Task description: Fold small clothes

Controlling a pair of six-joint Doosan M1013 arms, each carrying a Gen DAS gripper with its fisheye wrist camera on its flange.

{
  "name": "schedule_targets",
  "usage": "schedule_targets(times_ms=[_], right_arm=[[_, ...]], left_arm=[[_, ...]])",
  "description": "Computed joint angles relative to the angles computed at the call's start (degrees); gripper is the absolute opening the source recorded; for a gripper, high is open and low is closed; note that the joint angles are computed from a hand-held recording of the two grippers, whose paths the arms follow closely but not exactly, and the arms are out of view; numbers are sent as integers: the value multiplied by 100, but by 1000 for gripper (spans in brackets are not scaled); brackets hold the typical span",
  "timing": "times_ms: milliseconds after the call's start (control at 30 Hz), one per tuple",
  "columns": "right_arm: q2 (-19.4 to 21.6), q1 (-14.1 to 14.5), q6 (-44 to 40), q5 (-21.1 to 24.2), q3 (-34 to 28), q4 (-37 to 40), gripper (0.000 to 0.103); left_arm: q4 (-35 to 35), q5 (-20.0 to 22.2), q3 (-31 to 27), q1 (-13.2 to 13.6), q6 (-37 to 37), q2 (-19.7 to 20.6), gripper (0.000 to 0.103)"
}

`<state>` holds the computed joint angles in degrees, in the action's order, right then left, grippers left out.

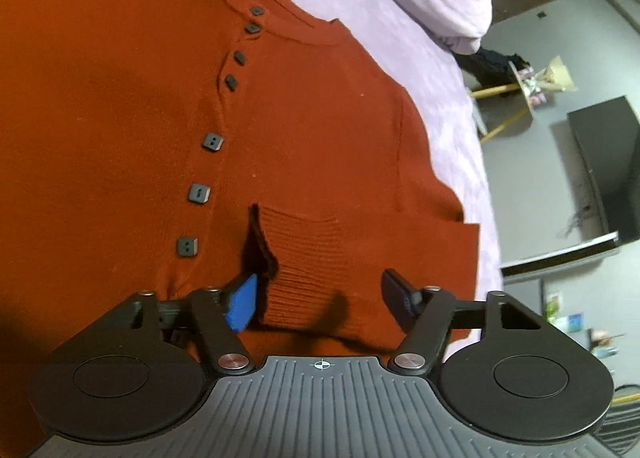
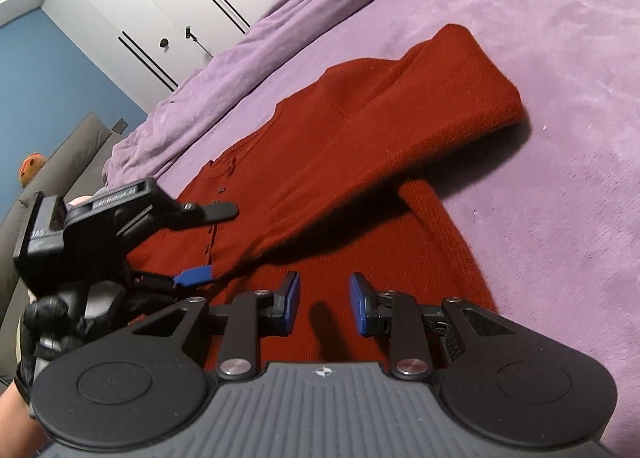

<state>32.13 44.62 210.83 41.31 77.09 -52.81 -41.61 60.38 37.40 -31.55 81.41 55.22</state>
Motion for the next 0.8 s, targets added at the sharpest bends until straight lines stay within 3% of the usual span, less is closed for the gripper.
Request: schedule_targets(times_ms=[33,67,100,167,400,567,633,733,800], right_arm=[[2,-4,14,-15,-3,-8,26],[2,-11,14,-24,-10,8,26],[1,-17,21,-31,-16,16,26],[0,-34,5,-42,-30,55,26],[0,-133,43,75,-136,-52,26],[99,-286,-45,77,-311,-36,30],[149,-367,50,-24,-342,81,30],[206,-461,362,-153,-345,176,30],[237,-492,590,-177,-351,78,30]], left_arm=[[39,66,-111,-2,-34,61,44],[129,232,-324,-7,-90,169,20],[154,373,-488,-8,-130,255,8],[266,500,-750,-23,-260,376,10],[851,-17,-986,21,254,215,9],[2951,-395,-982,18,249,98,9],[3756,-189,-1043,20,-99,181,9],[3662,-84,-886,146,-286,198,12],[3211,-413,-575,223,-388,92,17]])
